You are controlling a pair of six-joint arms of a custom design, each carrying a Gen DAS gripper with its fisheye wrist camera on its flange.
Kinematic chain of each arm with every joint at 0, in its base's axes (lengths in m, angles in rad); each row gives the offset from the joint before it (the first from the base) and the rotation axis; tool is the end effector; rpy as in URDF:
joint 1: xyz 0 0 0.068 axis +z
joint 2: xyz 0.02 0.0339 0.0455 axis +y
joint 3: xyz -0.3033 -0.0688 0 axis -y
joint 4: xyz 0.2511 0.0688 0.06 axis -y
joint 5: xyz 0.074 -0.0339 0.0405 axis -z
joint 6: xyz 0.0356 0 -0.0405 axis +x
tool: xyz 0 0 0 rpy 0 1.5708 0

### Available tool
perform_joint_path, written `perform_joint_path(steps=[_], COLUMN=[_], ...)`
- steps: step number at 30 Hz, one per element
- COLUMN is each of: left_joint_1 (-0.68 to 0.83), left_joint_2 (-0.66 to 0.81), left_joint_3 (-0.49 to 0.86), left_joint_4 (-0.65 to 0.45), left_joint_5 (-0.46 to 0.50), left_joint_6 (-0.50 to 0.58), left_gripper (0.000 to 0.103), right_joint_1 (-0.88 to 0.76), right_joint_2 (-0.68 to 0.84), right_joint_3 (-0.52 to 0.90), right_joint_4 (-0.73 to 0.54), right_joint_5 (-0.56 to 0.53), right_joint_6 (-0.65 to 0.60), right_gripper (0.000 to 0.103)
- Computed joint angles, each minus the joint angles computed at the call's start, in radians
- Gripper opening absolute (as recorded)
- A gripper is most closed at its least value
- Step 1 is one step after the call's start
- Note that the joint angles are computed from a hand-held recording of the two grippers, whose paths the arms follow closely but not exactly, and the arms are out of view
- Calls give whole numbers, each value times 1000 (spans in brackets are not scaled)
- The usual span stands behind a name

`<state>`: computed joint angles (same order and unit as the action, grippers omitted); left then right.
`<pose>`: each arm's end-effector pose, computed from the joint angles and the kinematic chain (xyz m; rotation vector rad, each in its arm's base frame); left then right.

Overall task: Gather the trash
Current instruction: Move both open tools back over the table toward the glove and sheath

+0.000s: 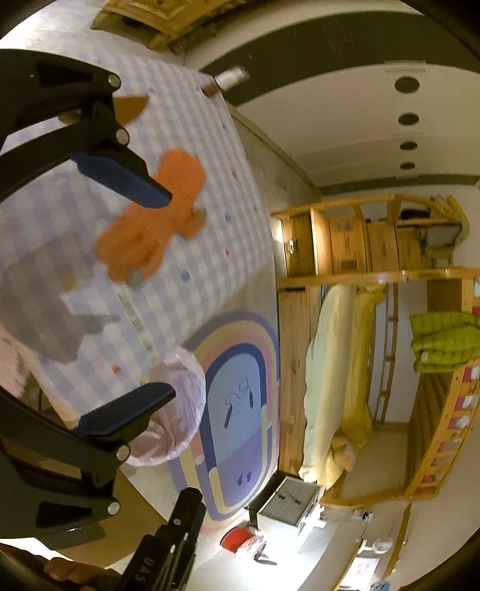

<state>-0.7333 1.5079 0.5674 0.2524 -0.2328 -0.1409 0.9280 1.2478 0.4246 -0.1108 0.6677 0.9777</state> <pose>0.2145 -0.1822 0.1797 0.5359 2.1804 -0.2109 0.1370 0.1461 0.1758 0.3122 2.2369 0.1519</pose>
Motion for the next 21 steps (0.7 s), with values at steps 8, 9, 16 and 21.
perform_joint_path(steps=[8, 9, 16, 21], left_joint_1=[185, 216, 495, 652], left_joint_2=[-157, -169, -229, -186], left_joint_3=[-138, -150, -215, -217], left_joint_4=[-8, -9, -16, 7], left_joint_5=[40, 52, 153, 214], left_joint_6=[41, 47, 108, 142], left_gripper=[92, 92, 92, 92], right_joint_1=[59, 60, 60, 19], right_joint_2=[172, 195, 399, 538], right_joint_3=[140, 157, 311, 438], right_joint_4=[41, 49, 137, 161], right_joint_5=[-34, -44, -131, -210], right_joint_6=[-78, -90, -213, -298], right_gripper=[35, 35, 48, 51])
